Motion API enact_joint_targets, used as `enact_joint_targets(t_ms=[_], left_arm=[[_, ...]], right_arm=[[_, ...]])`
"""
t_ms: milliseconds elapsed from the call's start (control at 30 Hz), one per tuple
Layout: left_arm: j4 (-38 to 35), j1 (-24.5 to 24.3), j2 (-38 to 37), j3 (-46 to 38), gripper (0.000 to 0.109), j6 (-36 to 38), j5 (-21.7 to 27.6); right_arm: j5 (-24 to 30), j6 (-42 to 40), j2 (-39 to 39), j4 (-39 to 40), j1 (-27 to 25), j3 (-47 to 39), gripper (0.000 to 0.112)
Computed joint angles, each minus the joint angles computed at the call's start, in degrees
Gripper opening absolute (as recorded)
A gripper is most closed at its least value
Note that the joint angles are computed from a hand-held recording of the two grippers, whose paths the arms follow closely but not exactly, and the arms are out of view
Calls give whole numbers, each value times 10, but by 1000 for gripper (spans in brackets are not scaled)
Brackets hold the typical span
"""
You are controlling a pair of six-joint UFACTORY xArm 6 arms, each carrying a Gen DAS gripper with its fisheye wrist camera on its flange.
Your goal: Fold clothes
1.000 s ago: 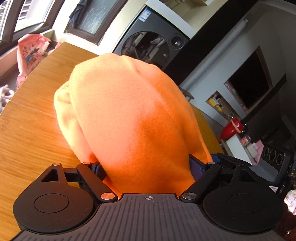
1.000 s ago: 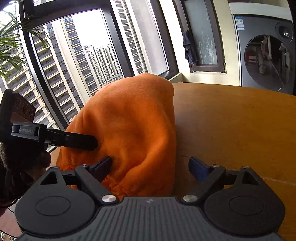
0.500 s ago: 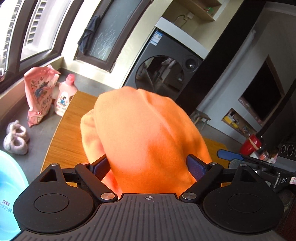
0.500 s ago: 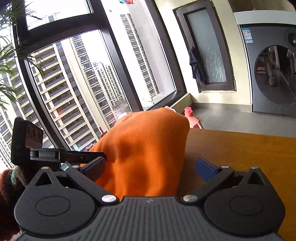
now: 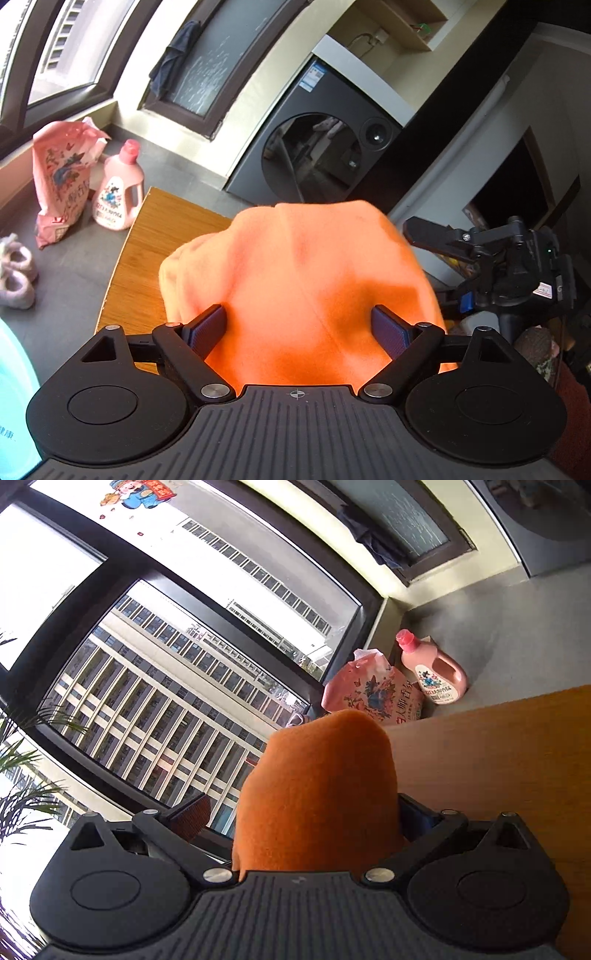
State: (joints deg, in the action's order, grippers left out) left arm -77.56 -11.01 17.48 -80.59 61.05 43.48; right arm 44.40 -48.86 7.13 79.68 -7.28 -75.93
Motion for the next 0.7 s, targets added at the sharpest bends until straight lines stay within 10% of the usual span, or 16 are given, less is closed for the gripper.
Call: enact_joint_targets(t_ms=[100, 267, 533, 700], left_arm=[[-6, 7, 12, -10, 94, -4, 0], [23, -20, 4, 1, 93, 30, -63], [29, -22, 2, 7, 95, 16, -66], [-19, -39, -42, 37, 92, 60, -136]], right_arm=[[-62, -22, -3, -38, 27, -20, 103], [-284, 120, 39, -314, 69, -3, 103], [-277, -139, -145, -125, 90, 161, 103], [-387, -131, -209, -374, 170, 304, 103]])
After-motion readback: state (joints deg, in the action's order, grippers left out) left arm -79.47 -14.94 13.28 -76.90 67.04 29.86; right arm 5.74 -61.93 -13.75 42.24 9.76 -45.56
